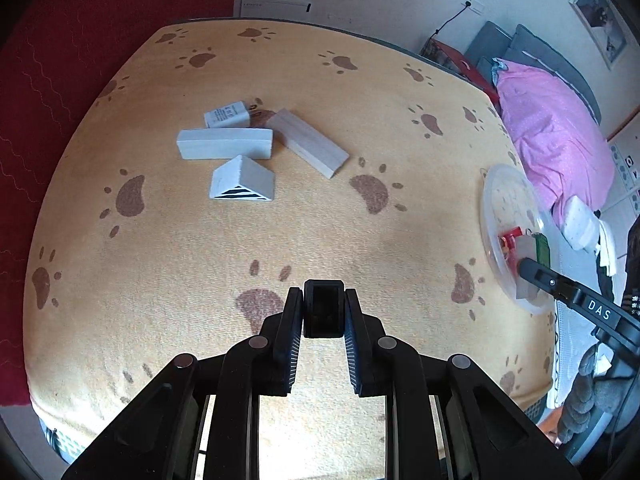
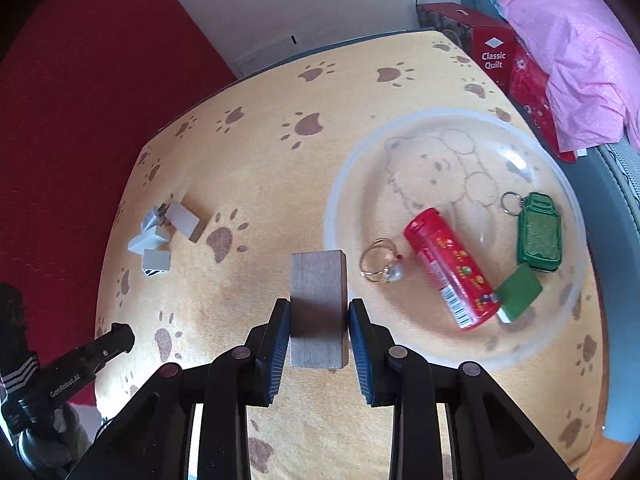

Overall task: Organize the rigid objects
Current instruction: 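Carry the dark brown block into the bowl and release it while the left gripper carries the black box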

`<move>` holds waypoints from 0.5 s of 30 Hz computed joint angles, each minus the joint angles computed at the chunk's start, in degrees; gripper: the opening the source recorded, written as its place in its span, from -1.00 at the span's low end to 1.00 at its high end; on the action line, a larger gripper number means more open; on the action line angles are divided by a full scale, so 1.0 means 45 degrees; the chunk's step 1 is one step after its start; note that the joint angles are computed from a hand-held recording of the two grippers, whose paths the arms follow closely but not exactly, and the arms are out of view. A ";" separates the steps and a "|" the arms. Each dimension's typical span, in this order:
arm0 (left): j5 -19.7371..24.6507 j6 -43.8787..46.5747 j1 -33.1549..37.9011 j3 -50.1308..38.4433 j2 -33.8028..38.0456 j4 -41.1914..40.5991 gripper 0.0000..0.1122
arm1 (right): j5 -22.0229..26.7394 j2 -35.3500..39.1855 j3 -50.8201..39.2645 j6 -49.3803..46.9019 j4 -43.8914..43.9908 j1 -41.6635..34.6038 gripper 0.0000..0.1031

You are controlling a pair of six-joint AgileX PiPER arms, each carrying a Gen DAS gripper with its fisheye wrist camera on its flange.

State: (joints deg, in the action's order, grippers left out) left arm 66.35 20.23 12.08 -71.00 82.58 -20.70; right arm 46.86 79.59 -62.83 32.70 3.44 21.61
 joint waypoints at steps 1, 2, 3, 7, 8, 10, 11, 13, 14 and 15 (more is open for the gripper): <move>-0.0047 -0.0164 -0.0183 0.0053 -0.0073 0.0051 -0.64 | -0.0008 -0.0084 0.0103 -0.0140 0.0040 -0.0181 -0.39; -0.0104 -0.0300 -0.0329 0.0115 -0.0133 0.0095 -0.64 | -0.0018 -0.0153 0.0192 -0.0308 0.0103 -0.0355 -0.39; -0.0152 -0.0453 -0.0481 0.0170 -0.0198 0.0141 -0.64 | -0.0028 -0.0197 0.0256 -0.0457 0.0148 -0.0500 -0.39; -0.0347 -0.1032 -0.1008 0.0391 -0.0447 0.0323 -0.64 | -0.0073 -0.0293 0.0431 -0.1143 0.0317 -0.0989 -0.39; -0.0388 -0.1162 -0.1119 0.0439 -0.0500 0.0363 -0.64 | -0.0092 -0.0303 0.0462 -0.1291 0.0317 -0.1073 -0.39; -0.0471 -0.1442 -0.1370 0.0518 -0.0593 0.0458 -0.64 | -0.0173 -0.0328 0.0569 -0.1611 0.0348 -0.1227 -0.39; -0.0466 -0.1419 -0.1353 0.0530 -0.0602 0.0447 -0.64 | -0.0237 -0.0311 0.0622 -0.1695 0.0309 -0.1288 -0.39; -0.0466 -0.1428 -0.1360 0.0534 -0.0607 0.0449 -0.64 | -0.0245 -0.0205 0.0664 -0.1699 0.0106 -0.1383 -0.38; -0.0525 -0.1589 -0.1510 0.0582 -0.0649 0.0499 -0.64 | -0.0244 -0.0182 0.0706 -0.1869 0.0200 -0.1513 -0.38; -0.0577 -0.1787 -0.1690 0.0638 -0.0714 0.0566 -0.64 | -0.0246 -0.0205 0.0772 -0.2046 0.0349 -0.1663 -0.37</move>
State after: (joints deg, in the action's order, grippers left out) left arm 63.75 12.19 4.48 -68.13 79.36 -18.15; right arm 45.75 78.67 -59.36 23.50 5.01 14.13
